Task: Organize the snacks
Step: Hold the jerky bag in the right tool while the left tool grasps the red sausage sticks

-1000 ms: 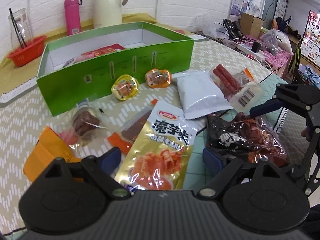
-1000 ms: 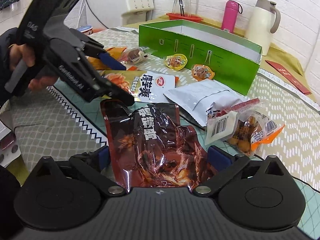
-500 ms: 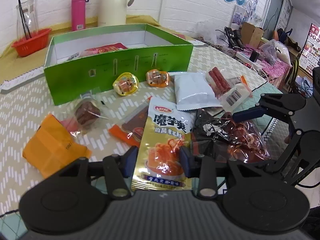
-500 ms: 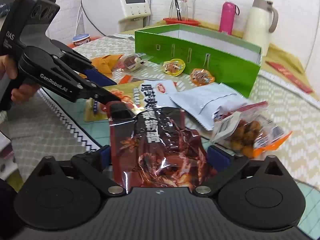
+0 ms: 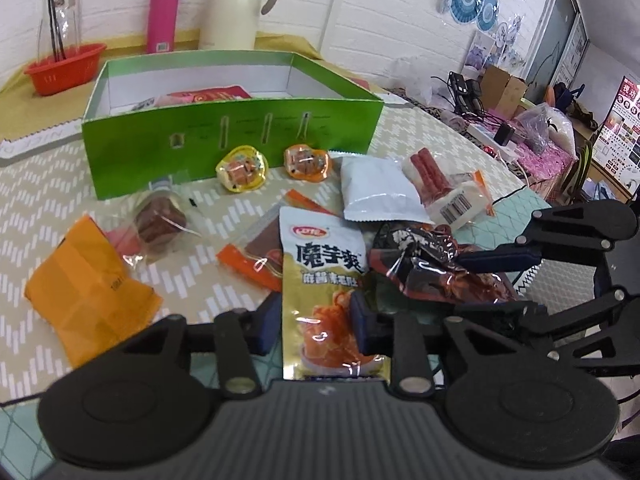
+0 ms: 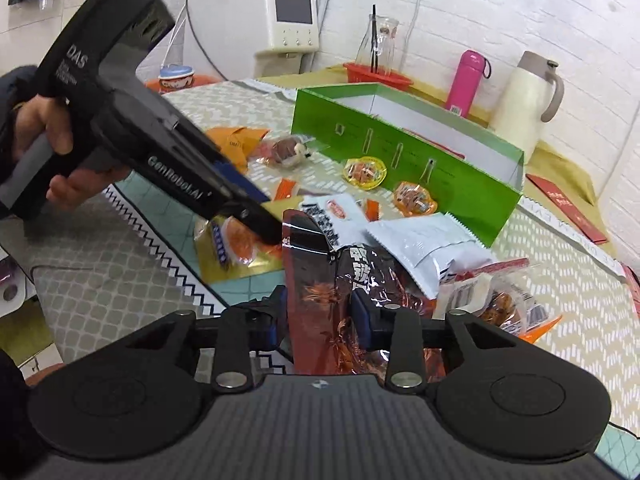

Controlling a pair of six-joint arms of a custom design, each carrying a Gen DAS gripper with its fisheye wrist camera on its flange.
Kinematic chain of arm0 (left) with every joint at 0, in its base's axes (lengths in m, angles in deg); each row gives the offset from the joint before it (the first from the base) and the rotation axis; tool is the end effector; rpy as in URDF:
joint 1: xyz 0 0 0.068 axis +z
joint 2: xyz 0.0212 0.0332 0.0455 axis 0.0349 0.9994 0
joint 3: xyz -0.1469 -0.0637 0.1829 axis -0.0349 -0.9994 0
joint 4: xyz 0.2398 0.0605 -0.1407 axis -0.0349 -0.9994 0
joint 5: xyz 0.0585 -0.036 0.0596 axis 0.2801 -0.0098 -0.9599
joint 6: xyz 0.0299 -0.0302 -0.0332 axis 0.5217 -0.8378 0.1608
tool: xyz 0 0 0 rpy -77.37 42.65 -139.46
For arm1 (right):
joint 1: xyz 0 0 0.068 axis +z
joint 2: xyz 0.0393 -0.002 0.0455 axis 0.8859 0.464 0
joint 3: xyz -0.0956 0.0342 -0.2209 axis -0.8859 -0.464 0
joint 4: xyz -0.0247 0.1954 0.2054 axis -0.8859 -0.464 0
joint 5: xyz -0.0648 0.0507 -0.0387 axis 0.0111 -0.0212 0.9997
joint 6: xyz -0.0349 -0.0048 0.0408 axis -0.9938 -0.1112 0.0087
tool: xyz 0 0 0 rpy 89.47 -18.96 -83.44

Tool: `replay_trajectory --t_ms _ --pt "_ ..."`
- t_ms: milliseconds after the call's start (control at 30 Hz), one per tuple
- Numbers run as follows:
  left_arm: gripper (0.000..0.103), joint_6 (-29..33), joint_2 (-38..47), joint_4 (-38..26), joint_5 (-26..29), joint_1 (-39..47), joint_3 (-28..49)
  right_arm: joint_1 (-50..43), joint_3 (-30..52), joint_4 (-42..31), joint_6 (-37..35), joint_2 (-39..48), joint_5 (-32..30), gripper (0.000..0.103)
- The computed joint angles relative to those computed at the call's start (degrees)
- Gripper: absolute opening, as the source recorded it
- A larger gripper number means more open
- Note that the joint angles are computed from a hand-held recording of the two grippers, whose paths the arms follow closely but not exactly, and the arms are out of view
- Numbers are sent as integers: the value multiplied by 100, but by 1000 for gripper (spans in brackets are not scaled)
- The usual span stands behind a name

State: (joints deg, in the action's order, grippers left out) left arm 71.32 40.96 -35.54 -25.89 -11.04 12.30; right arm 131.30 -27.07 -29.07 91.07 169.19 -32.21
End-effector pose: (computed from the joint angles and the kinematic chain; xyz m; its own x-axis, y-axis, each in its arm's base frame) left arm 0.2319 -0.0715 0.0310 -0.6092 0.3156 -0.7276 0.6456 0.7302 -0.2238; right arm 0.1067 0.2182 0.0209 -0.4629 -0.3894 -0.7963 -0.4670 0.8707 -0.1543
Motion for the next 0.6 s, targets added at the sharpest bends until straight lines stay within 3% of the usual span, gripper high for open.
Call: replay_trajectory --t_ms 67,100,133,167,233,367,600 --pt "44 -76 40 124 0 -31 -36 -65 -25 -50 41 -111 -68 58" --pt "44 -108 47 159 7 -50 -52 -31 -36 -75 85 -155 2 58" --pt "43 -105 34 163 -3 -80 -66 -2 -58 -110 120 -214 82 57" --pt "30 -44 6 115 25 -105 -76 9 -115 -89 142 -299 152 55" --pt "20 6 -50 9 84 -132 -77 -4 -309 -14 258 -577 257 53" --pt "15 -101 -167 -31 178 -122 -99 -100 -606 -3 236 -1094 446 47" --pt "20 -518 41 106 322 -209 36 -334 -581 -582 217 -1384 644 45"
